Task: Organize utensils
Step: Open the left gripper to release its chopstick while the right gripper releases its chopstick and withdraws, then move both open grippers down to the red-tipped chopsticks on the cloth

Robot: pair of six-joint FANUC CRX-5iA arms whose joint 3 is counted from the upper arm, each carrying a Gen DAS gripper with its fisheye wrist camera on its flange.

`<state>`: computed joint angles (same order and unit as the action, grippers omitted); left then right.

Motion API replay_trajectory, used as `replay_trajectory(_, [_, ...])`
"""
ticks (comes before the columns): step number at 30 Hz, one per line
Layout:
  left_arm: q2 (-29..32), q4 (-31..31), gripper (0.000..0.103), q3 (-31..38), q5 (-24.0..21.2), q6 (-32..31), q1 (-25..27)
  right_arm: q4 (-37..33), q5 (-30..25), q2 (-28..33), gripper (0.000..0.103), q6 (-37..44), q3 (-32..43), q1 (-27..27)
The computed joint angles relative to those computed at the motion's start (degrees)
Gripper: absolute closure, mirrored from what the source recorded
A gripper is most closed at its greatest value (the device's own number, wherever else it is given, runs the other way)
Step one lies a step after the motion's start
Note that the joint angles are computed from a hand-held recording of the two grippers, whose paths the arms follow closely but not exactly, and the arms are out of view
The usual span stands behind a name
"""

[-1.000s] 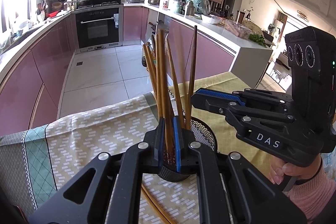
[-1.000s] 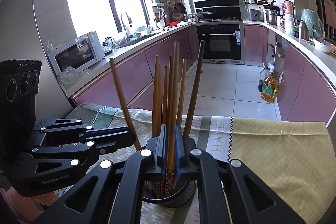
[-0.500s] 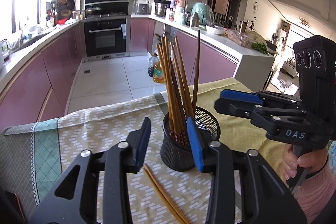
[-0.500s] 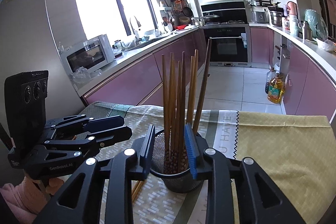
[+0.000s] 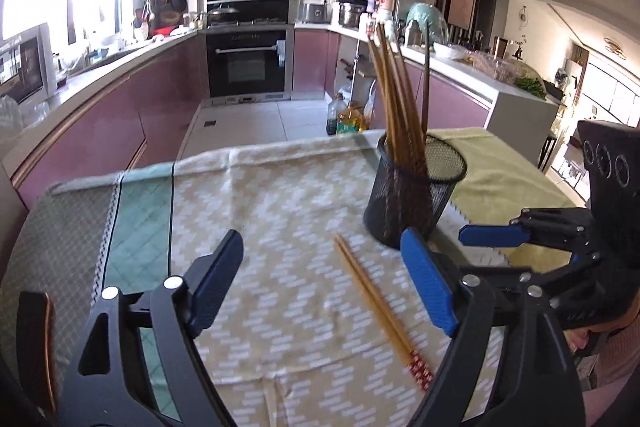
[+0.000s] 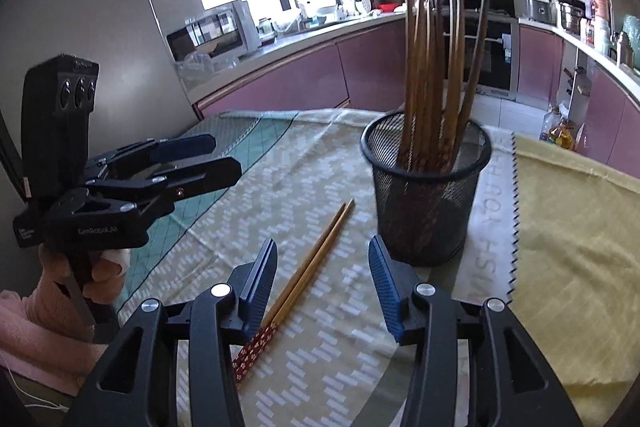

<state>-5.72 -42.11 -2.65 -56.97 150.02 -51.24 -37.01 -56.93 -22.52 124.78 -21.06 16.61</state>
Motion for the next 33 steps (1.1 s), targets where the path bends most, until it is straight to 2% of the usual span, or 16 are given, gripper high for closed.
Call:
replay_trajectory(1, [0.38, -1.03, 0.018, 0.08, -1.56, 1.31, -0.68, 1.14, 0.48, -0.02, 0.058, -1.21, -0.64, 1.28])
replay_trajectory(5, [0.65, -0.89, 0.017, -0.88, -3.04, 3.03, -0.9, 5.91, 3.09, -0.55, 0.058, -6.82, -3.33, 6.57])
replay_trajectory(7, [0.7, -1.36, 0.017, -1.15, -4.04, 4.09, -1.09, 6.14, 3.05, -0.12, 0.058, -7.73, -3.47, 7.33])
replay_trajectory(17, [0.34, 1.42, 0.017, -3.05, -2.52, 4.24, 0.66, 17.33, 8.75, -2.95, 0.058, -17.92, -8.67, 15.33])
replay_trajectory(26, [0.54, 2.15, 0.017, -3.16, -1.96, 3.7, 0.9, 22.23, 10.39, -3.0, 0.058, -23.28, -9.85, 17.99])
replay_trajectory(33, [1.71, 4.45, 0.021, -2.78, -0.78, 0.91, 1.89, 20.38, 8.41, -2.64, 0.062, -21.73, -8.75, 15.74])
